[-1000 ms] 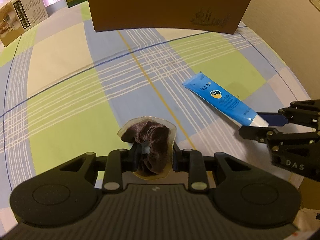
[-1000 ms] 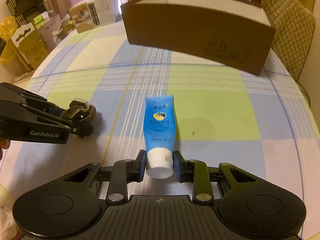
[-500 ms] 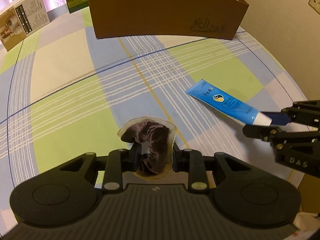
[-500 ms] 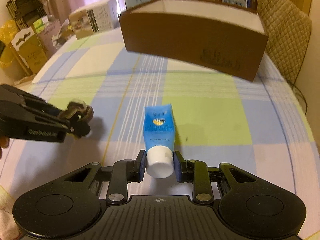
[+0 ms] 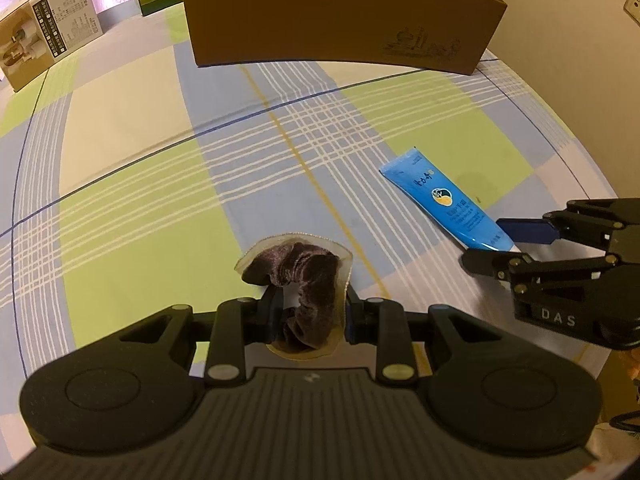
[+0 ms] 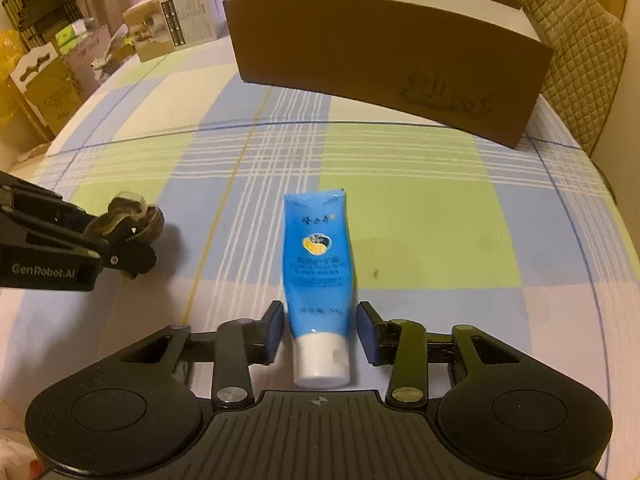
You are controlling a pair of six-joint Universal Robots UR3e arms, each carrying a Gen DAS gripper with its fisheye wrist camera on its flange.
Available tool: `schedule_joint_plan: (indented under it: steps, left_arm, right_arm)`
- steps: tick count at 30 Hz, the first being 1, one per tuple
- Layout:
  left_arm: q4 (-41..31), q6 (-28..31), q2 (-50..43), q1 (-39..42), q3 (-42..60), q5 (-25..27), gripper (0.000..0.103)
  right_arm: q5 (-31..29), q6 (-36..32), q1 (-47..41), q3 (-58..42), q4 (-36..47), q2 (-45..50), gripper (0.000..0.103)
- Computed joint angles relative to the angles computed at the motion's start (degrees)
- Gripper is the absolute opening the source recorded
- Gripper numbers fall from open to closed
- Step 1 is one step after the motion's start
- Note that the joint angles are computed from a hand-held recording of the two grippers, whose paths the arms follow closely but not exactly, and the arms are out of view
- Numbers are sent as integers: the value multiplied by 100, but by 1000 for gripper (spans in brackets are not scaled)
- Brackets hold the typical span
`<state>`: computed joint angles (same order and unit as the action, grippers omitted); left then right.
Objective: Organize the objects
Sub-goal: 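Carry the blue tube and plastic tray with both tools over the brown box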
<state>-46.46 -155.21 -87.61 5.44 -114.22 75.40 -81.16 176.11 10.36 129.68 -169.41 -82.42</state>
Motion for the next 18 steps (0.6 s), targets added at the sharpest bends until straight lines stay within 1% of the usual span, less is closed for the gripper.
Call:
schedule_joint_plan:
  steps: [5, 18]
  left_arm:
    - [30, -49, 44, 25, -37, 2, 25]
    - [86, -229, 61, -16, 151, -60, 25]
  right_arm:
    - [-45, -31, -3, 67, -182, -8, 30]
    - [236, -132, -226, 119, -205, -556, 29]
